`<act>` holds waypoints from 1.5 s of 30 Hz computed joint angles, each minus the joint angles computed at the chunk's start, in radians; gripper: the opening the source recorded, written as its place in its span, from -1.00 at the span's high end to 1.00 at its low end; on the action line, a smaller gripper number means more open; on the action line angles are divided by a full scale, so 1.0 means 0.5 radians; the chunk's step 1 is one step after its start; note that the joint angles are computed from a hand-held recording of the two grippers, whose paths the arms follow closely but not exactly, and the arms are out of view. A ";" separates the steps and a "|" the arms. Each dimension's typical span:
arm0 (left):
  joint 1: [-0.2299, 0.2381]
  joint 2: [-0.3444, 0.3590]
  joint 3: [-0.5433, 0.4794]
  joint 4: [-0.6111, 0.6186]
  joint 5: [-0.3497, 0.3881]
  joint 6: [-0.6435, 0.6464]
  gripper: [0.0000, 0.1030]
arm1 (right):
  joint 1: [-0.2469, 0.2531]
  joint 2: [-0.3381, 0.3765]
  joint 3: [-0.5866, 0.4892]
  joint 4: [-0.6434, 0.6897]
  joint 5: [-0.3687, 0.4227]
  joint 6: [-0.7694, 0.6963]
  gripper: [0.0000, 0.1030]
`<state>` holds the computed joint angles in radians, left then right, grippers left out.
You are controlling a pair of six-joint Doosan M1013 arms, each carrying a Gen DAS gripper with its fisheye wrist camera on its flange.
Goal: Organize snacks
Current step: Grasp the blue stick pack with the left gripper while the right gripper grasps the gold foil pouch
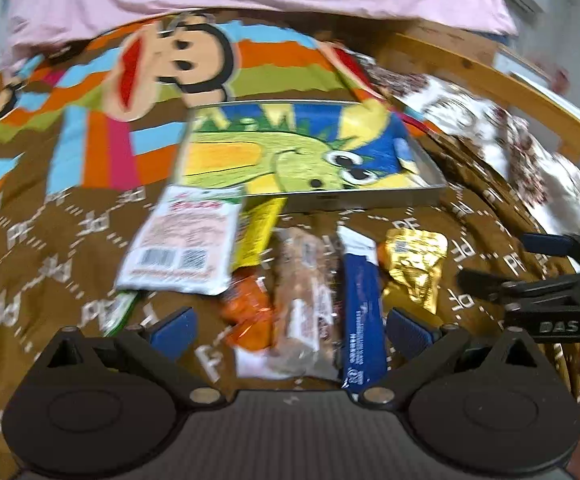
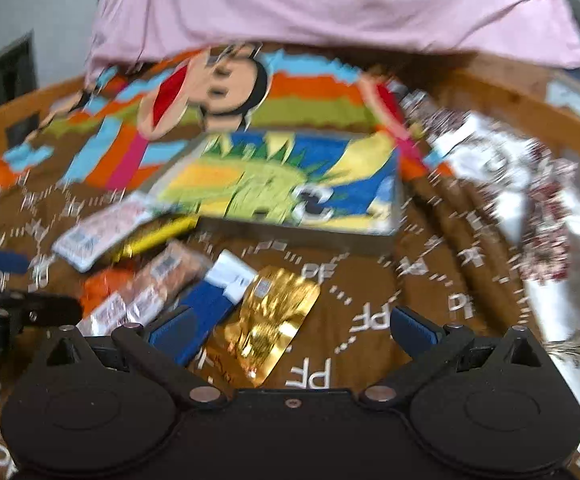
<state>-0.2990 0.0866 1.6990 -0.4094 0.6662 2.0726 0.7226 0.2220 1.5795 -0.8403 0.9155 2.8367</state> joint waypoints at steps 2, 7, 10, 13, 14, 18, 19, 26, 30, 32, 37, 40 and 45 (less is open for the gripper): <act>-0.003 0.017 -0.011 -0.068 0.018 0.123 -0.99 | -0.025 0.014 -0.007 0.071 -0.032 -0.127 -0.99; 0.011 0.032 0.002 -0.385 0.111 0.529 -0.99 | -0.119 0.031 -0.017 0.311 -0.199 -0.440 -0.99; -0.031 0.024 0.022 -0.313 0.068 0.583 -0.97 | -0.187 0.037 -0.019 0.493 -0.300 -0.621 -0.99; -0.026 0.049 0.007 -0.409 0.162 0.747 -0.98 | -0.260 0.042 -0.032 0.753 -0.358 -0.906 -0.98; -0.030 0.053 0.004 -0.416 0.179 0.761 -0.98 | -0.282 0.039 -0.027 0.830 -0.390 -0.990 -0.98; -0.036 0.052 0.019 -0.458 0.184 0.878 -0.98 | -0.366 0.037 -0.025 1.163 -0.461 -1.301 -0.89; -0.035 0.056 0.018 -0.469 0.199 0.895 -0.98 | -0.380 0.036 -0.023 1.211 -0.473 -1.338 -0.84; -0.065 0.119 -0.016 -0.543 0.228 1.008 -0.98 | -0.470 0.033 0.003 1.632 -0.575 -1.477 -0.55; -0.095 0.154 -0.033 -0.433 0.212 0.944 -0.98 | -0.495 0.038 0.012 1.768 -0.573 -1.481 -0.11; -0.104 0.167 -0.041 -0.385 0.215 0.903 -0.97 | -0.502 0.036 0.020 1.798 -0.586 -1.457 0.04; -0.112 0.173 -0.048 -0.338 0.206 0.844 -0.97 | -0.489 0.036 0.016 1.719 -0.577 -1.378 0.35; -0.116 0.174 -0.050 -0.325 0.200 0.825 -0.96 | -0.481 0.031 0.007 1.684 -0.560 -1.348 0.46; -0.117 0.172 -0.051 -0.318 0.208 0.832 -0.92 | -0.458 -0.002 -0.004 1.517 -0.519 -1.239 0.66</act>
